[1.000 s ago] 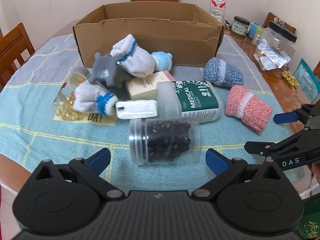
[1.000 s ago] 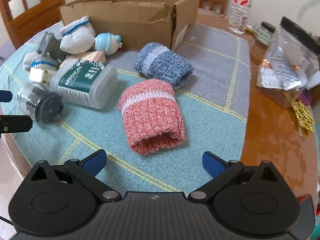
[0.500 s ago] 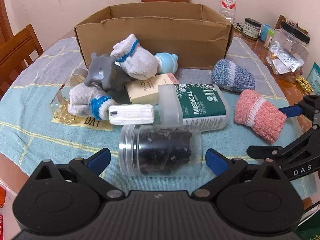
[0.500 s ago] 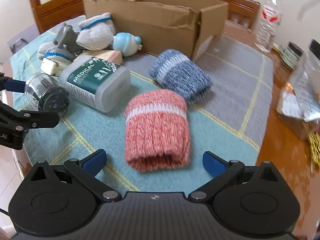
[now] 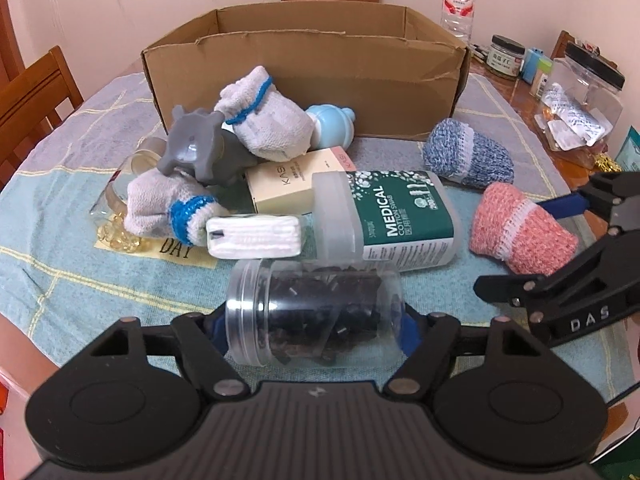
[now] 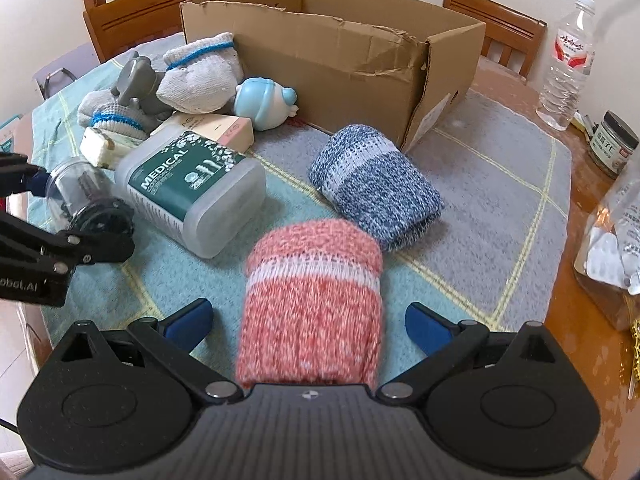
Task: Organize objects
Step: 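Grasp the clear jar of black pieces with the left tool while the right tool grasps the pink sock, then carry the black-piece jar and pink sock into the cardboard box and release both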
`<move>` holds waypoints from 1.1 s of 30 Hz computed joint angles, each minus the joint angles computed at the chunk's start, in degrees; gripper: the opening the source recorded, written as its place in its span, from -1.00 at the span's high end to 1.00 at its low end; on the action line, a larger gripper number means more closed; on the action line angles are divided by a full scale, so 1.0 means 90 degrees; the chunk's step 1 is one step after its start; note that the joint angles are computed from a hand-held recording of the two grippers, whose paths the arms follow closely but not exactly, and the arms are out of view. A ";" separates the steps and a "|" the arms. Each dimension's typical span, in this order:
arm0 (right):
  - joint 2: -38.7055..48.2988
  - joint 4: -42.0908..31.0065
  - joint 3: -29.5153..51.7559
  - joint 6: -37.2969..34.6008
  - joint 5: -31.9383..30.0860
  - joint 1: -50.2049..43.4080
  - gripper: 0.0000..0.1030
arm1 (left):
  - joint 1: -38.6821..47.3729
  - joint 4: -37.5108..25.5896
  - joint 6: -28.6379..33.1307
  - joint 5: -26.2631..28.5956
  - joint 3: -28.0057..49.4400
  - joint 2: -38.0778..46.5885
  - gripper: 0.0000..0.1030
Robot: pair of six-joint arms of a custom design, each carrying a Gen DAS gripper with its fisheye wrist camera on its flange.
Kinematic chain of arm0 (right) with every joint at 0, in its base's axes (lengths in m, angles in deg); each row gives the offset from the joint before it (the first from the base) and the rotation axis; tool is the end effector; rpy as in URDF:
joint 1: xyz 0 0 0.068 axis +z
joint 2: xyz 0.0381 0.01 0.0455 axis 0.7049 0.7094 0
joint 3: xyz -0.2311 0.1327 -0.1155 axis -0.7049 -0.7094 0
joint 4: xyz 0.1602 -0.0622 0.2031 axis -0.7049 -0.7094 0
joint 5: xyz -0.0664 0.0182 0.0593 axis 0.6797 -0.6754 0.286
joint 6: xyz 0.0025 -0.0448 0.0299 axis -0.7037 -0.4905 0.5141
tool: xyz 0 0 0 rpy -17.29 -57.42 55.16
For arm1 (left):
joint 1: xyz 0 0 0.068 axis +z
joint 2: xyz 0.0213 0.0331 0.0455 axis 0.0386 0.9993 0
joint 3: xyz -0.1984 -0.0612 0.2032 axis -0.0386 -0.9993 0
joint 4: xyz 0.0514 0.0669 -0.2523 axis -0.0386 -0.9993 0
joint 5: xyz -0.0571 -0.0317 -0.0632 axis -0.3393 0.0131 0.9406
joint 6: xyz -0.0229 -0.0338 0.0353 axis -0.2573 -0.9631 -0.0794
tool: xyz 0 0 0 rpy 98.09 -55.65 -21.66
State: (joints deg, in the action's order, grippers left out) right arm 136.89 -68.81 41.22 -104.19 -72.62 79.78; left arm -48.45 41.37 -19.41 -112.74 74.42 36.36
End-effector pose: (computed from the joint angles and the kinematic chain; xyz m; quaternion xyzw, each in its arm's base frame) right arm 0.3004 0.2215 0.1053 -0.4927 0.8162 0.1540 0.2597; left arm 0.1388 -0.1360 0.1233 -0.2069 0.9247 0.0792 0.3096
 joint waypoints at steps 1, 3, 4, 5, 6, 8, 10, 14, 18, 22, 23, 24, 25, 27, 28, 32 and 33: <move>0.0020 -0.0036 0.0042 0.0005 0.0007 0.0010 -1.00 | 0.0005 -0.0016 0.0011 0.0013 -0.0015 -0.0025 -0.46; 0.0059 -0.0132 0.0141 0.0011 0.0024 0.0037 -1.00 | 0.0024 -0.0040 0.0026 0.0046 -0.0064 -0.0108 -0.46; 0.0068 -0.0174 0.0176 0.0012 0.0022 0.0045 -1.00 | 0.0037 -0.0057 0.0035 0.0059 -0.0081 -0.0143 -0.46; 0.0070 -0.0186 0.0191 0.0006 0.0020 0.0052 -0.96 | 0.0049 -0.0063 0.0063 0.0077 -0.0104 -0.0187 -0.46; 0.0061 -0.0173 0.0190 0.0005 0.0032 0.0061 -0.91 | 0.0064 -0.0066 0.0093 0.0097 -0.0124 -0.0224 -0.46; 0.0038 -0.0180 0.0194 0.0012 0.0022 0.0063 -0.79 | 0.0085 -0.0069 0.0173 0.0126 -0.0159 -0.0293 -0.46; 0.0006 -0.0194 0.0199 0.0027 0.0031 0.0063 -0.66 | 0.0131 -0.0035 0.0261 0.0185 -0.0207 -0.0393 -0.46; -0.0026 -0.0256 0.0237 0.0140 0.0131 0.0061 -0.44 | 0.0165 -0.0055 0.0434 0.0277 -0.0258 -0.0571 -0.46; -0.0076 -0.0414 0.0267 0.0134 0.0160 0.0059 -0.32 | 0.0282 -0.0086 0.0663 0.0540 -0.0313 -0.0906 -0.45; -0.0107 -0.0639 0.0349 0.0093 0.0206 0.0062 -0.30 | 0.0226 -0.0356 0.0844 0.0630 -0.0215 -0.1106 -0.45; -0.0120 -0.0723 0.0380 0.0094 0.0198 0.0046 -0.30 | 0.0196 -0.0475 0.0875 0.0620 -0.0159 -0.1139 -0.45; -0.0137 -0.0802 0.0408 0.0080 0.0170 0.0027 -0.30 | 0.0174 -0.0577 0.0912 0.0633 -0.0112 -0.1195 -0.45; -0.0170 -0.0851 0.0415 0.0049 0.0137 0.0003 -0.30 | 0.0160 -0.0664 0.0990 0.0671 -0.0078 -0.1303 -0.45; -0.0262 -0.0966 0.0428 -0.0040 0.0098 -0.0039 -0.30 | 0.0164 -0.0886 0.1111 0.0767 0.0032 -0.1487 -0.45; -0.0316 -0.1029 0.0437 -0.0092 0.0082 -0.0062 -0.30 | 0.0163 -0.1002 0.1175 0.0801 0.0106 -0.1547 -0.45; -0.0511 -0.1423 0.0559 -0.0244 0.0042 -0.0128 -0.30 | 0.0296 -0.1476 0.1622 0.0955 0.0426 -0.1909 -0.45; -0.0558 -0.1532 0.0599 -0.0268 0.0017 -0.0138 -0.30 | 0.0351 -0.1574 0.1752 0.0987 0.0504 -0.1989 -0.45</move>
State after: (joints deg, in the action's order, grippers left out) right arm 131.87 -82.60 46.61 -106.60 -72.46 78.54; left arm -45.29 27.21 -3.64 -103.86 78.95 18.46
